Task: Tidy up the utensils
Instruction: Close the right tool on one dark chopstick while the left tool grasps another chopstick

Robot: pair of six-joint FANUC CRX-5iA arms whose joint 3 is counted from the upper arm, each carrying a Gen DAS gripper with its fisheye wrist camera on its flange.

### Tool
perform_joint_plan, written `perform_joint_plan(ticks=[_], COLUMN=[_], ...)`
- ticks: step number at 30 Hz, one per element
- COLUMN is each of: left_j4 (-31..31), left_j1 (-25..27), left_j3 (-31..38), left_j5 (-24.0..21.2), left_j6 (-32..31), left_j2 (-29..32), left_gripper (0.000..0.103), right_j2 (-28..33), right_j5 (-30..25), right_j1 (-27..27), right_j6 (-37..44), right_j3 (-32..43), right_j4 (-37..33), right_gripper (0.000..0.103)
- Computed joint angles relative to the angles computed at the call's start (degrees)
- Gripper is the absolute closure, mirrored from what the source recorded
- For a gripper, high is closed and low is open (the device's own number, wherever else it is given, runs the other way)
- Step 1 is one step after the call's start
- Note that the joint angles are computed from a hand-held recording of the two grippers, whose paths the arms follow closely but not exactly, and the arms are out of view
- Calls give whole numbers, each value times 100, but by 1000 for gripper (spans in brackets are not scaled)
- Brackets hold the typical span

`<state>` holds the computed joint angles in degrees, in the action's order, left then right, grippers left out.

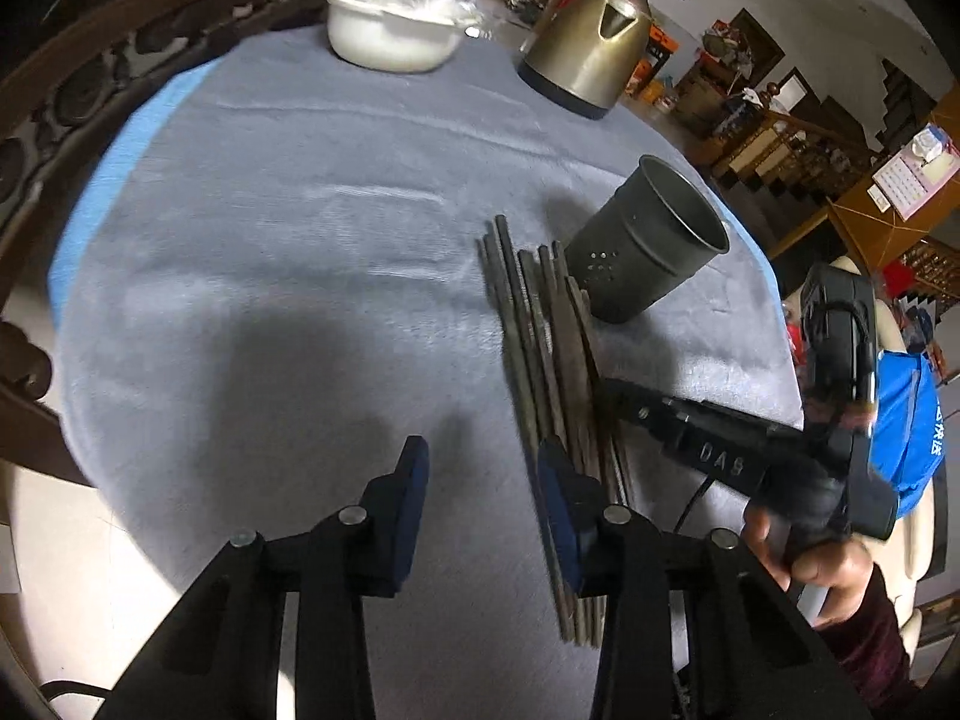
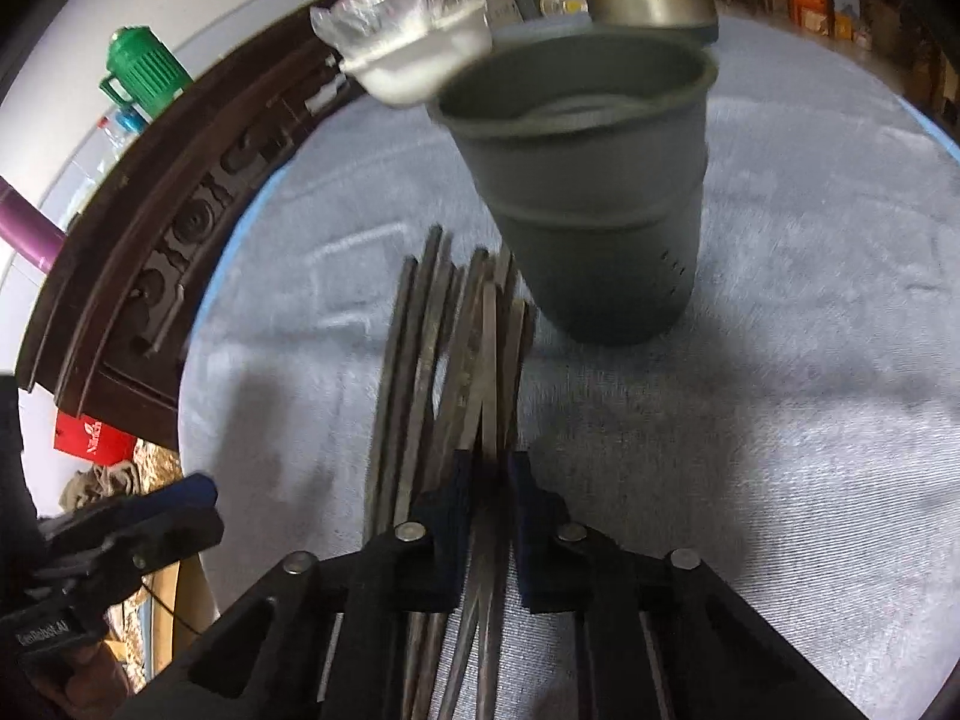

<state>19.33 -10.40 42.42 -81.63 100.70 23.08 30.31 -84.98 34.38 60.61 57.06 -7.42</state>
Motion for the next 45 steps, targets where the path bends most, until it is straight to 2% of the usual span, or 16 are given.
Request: perform_joint_plan(ticks=[4,8,11,15,22,23,27,30,35,36,39,45], left_j4=[-29,-79,-125,-105,-205,-240,-173,-90,101,141,210,450], left_j1=[-114,-205,-242,-241,-328,-342,-338,-301,-171,-123,-52,99], left_j3=[690,1252,1536,1760,2187,2222,2032,1916,1394,1104,820,518], left_j5=[-381,-653,-777,-919,-1014,-1022,-850,-770,-591,-473,-514,-685], left_j6=[136,312,462,716,873,874,922,890,727,619,430,-49], left_j2=[521,937,1156,1383,1659,1676,1588,1544,1270,1134,963,833], left_gripper=[64,64,65,72,73,76,82,83,86,86,90,90], right_j2=[-69,-493,-756,-1062,-1237,-1279,-1430,-1440,-1304,-1305,-1278,-1259], right_j5=[59,410,480,592,682,692,825,833,809,804,787,785], right_j1=[-10,-151,-242,-308,-402,-430,-458,-400,-369,-372,-346,-317], right_j6=[25,24,65,77,-108,-126,-155,-197,-273,-282,-288,-316], right_j3=[-104,-736,-1049,-1412,-1737,-1809,-2021,-2043,-1878,-1873,-1841,-1839], right_j4=[45,-227,-425,-561,-745,-780,-827,-752,-758,-764,-715,-664], right_gripper=[95,95,95,95,95,95,95,95,95,95,95,94])
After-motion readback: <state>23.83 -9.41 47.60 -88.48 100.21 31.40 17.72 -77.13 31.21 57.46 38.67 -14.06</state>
